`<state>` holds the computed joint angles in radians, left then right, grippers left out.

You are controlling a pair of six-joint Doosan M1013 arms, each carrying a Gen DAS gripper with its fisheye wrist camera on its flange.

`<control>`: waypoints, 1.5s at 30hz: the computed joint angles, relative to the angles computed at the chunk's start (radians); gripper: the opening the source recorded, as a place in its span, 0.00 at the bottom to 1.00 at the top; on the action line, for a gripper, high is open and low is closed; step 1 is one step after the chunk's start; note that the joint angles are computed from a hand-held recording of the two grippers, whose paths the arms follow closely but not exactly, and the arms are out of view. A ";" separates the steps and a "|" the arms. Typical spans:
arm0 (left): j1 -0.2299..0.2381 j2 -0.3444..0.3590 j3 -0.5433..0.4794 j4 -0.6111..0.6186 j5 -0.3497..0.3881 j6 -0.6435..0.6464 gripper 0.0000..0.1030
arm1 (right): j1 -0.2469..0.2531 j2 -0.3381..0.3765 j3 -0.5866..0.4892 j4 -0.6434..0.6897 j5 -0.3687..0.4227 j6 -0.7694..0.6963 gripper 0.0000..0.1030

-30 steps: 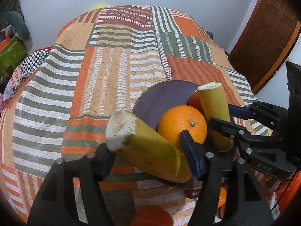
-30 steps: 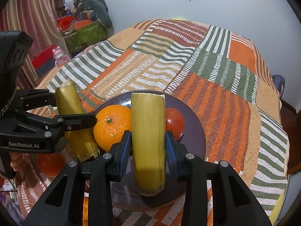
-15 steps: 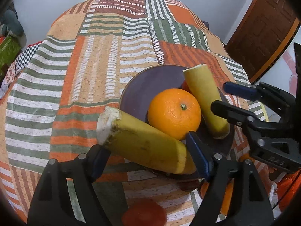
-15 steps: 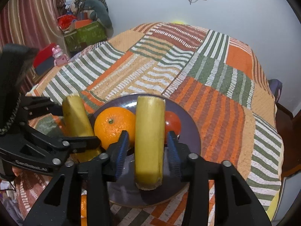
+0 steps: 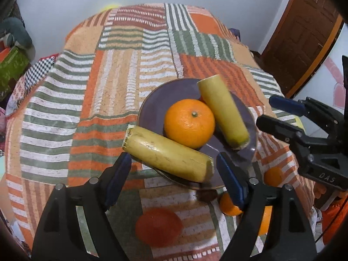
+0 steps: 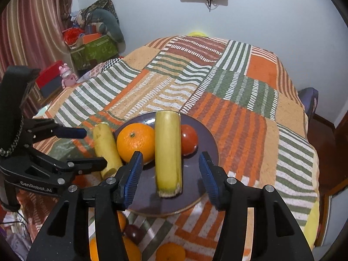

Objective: Organize fruits
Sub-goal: 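Withdraw both tools from the plate toward the remaining fruits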

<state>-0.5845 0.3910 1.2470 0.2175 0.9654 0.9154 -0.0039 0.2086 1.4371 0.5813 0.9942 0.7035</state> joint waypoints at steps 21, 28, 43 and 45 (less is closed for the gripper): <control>-0.129 -0.164 0.132 0.384 -0.039 -0.308 0.88 | -0.052 -0.145 0.134 0.102 -0.026 -0.047 0.65; -0.153 -0.200 0.189 0.417 -0.022 -0.357 0.88 | -0.055 -0.167 0.174 0.087 -0.008 -0.040 0.69; -0.137 -0.213 0.264 0.328 -0.017 -0.370 0.88 | -0.004 -0.122 0.203 -0.059 0.046 0.064 0.71; -0.132 -0.209 0.267 0.314 -0.018 -0.362 0.88 | 0.002 -0.116 0.203 -0.076 0.049 0.075 0.71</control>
<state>-0.7164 0.1817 1.5139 0.5314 0.9471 0.5532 -0.0021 0.0922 1.6406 0.5051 1.0431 0.7785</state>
